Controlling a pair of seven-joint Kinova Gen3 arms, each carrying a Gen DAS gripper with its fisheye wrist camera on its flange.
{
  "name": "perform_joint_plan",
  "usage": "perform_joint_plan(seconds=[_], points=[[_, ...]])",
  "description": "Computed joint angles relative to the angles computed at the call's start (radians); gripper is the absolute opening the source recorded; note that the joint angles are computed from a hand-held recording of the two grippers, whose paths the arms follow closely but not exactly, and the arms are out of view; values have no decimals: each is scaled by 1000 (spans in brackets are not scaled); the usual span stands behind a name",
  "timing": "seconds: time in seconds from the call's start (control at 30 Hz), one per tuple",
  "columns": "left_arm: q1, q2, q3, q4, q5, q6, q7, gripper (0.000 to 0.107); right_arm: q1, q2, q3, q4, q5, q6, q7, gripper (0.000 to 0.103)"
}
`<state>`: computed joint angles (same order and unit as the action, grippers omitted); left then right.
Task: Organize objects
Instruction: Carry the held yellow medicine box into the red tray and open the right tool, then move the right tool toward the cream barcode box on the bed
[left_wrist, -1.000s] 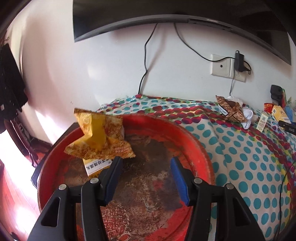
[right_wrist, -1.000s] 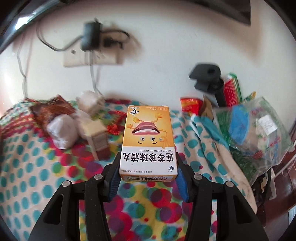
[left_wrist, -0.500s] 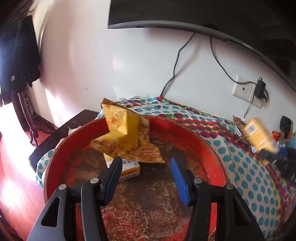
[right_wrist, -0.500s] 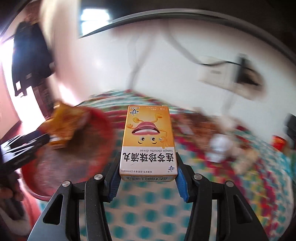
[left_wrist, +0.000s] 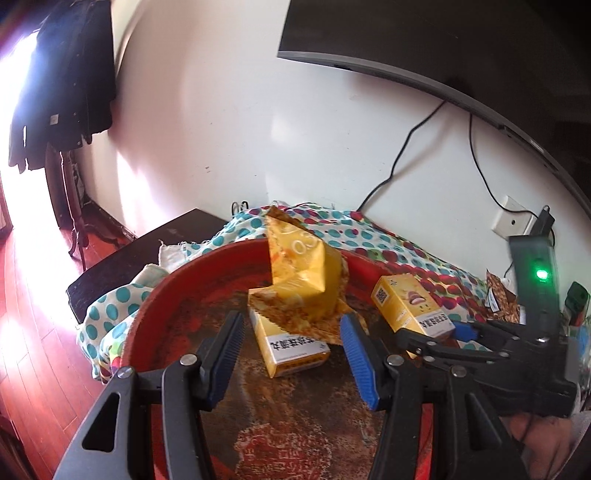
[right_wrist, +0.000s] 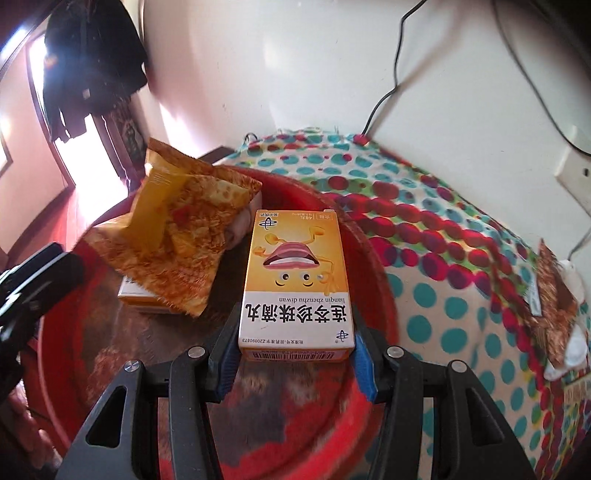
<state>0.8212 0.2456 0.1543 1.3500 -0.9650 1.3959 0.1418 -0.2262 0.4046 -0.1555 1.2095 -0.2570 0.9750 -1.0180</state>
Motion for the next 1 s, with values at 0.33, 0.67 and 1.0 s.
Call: perform_joint_plan(seconds=[0.33, 0.67, 1.0], points=[[-8, 5, -1, -1, 17, -11, -13, 56, -58, 34, 14, -16, 82, -2, -43, 58], [7, 34, -4, -38, 18, -26, -78, 56, 168, -139, 16, 223, -139, -190, 125, 70], [45, 81, -31, -96, 33, -68, -205, 56, 371, -57, 135, 164, -92, -303, 15, 73]])
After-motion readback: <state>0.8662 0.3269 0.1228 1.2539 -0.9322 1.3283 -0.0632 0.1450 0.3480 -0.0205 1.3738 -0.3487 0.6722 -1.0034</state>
